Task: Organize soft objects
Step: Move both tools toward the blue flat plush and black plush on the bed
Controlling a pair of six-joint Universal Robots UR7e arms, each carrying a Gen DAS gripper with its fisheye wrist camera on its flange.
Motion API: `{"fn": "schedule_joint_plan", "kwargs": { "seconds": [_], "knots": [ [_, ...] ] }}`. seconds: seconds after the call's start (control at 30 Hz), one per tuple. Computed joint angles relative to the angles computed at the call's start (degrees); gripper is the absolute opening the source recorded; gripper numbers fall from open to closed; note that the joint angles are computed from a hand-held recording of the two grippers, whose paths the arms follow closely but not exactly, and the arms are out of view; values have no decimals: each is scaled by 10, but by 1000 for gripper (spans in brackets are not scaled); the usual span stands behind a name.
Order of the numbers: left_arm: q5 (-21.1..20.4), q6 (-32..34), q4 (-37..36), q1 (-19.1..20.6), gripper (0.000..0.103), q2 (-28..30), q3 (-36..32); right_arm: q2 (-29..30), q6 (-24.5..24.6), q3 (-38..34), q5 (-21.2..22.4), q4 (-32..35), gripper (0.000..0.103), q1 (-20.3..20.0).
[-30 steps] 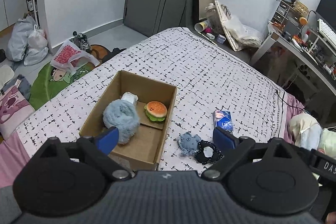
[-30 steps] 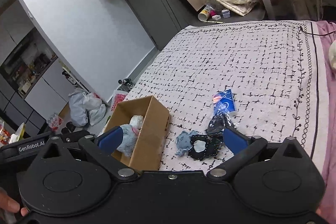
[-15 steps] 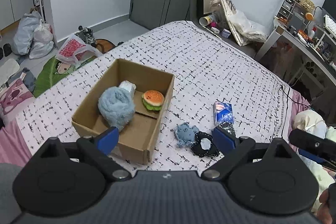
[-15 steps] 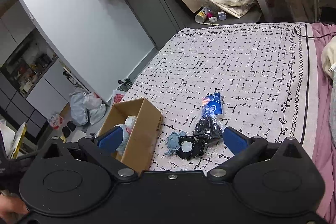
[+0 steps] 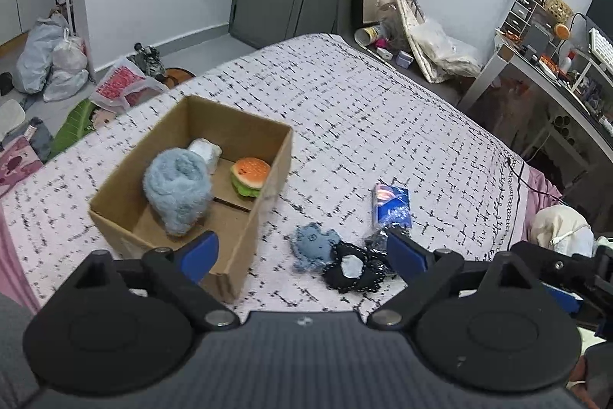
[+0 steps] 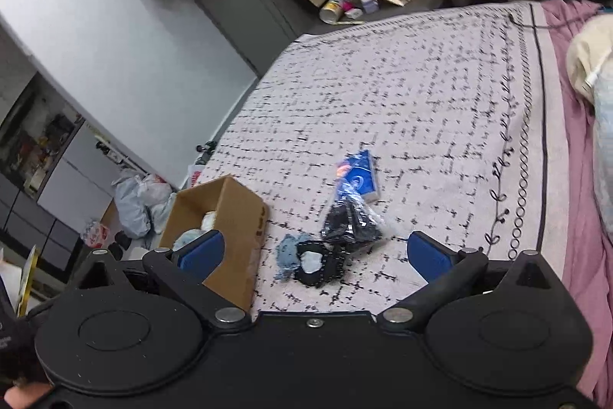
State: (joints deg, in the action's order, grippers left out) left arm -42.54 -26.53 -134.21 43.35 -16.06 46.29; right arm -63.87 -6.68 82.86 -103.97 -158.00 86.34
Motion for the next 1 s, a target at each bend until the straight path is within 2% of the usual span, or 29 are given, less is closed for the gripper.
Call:
{"fn": "schedule_joint_plan", "kwargs": {
  "seconds": [0.2,0.37,0.53,0.77,0.87,1.0],
  "knots": [
    [-12,5,10,4,85,26,-32,7,41,-8,16,21,101,-15],
    [-25,-7,33,11,80,49,-68,16,45,-17,10,27,100,-18],
    [-35,-13,49,19,78,67,-93,25,65,-28,16,46,91,-27],
    [-48,-25,88,30,64,93,-138,37,84,-44,27,64,88,-35],
    [-51,-17,93,33,58,103,-153,45,94,-50,34,77,81,-40],
    [-45,3,96,35,58,120,-177,52,108,-56,39,90,73,-45]
  ]
}}
